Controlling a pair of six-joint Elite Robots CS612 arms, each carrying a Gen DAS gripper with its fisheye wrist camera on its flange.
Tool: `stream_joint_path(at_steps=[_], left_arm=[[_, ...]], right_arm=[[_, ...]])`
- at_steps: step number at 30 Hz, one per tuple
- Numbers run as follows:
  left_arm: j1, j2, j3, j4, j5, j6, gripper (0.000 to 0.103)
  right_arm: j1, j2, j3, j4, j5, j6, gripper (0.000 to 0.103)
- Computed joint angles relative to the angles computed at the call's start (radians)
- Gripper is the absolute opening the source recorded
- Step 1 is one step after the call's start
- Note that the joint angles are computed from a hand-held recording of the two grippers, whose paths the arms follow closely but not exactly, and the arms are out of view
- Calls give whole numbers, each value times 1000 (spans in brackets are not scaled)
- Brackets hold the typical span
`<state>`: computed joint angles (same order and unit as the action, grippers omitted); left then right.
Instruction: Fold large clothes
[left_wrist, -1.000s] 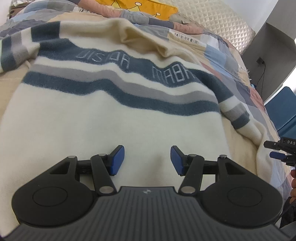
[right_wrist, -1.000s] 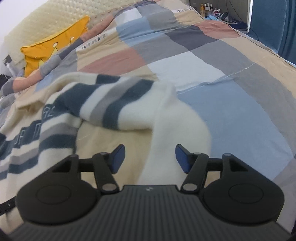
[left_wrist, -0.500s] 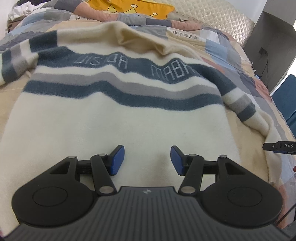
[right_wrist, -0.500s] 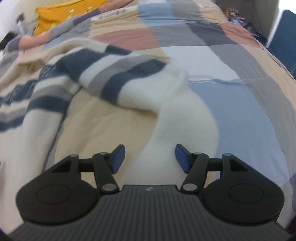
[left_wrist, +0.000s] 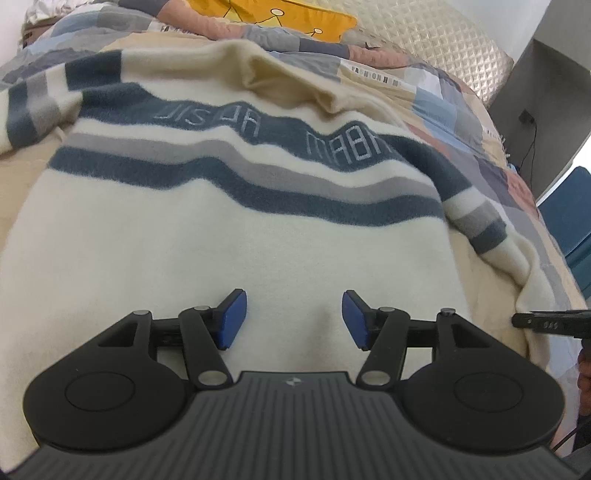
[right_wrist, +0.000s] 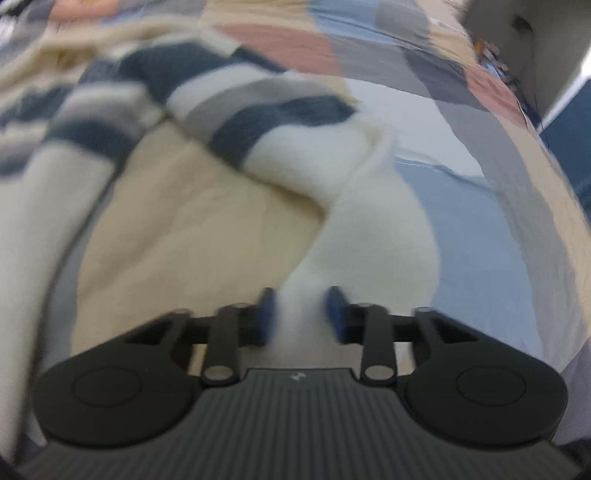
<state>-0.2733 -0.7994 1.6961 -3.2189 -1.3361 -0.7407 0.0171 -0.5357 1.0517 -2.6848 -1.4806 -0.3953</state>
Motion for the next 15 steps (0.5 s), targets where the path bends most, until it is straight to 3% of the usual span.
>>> stream_joint_path(at_steps=[8, 11, 15], left_arm=[[0, -5, 4, 4, -6, 16, 63], [1, -5, 11, -12, -17, 15, 63], [5, -3, 8, -16, -29, 3, 63]], right_arm=[[-43, -21, 43, -149, 62, 224, 15], [-69, -12, 18, -124, 79, 281, 15], [-98, 18, -53, -61, 40, 304, 15]])
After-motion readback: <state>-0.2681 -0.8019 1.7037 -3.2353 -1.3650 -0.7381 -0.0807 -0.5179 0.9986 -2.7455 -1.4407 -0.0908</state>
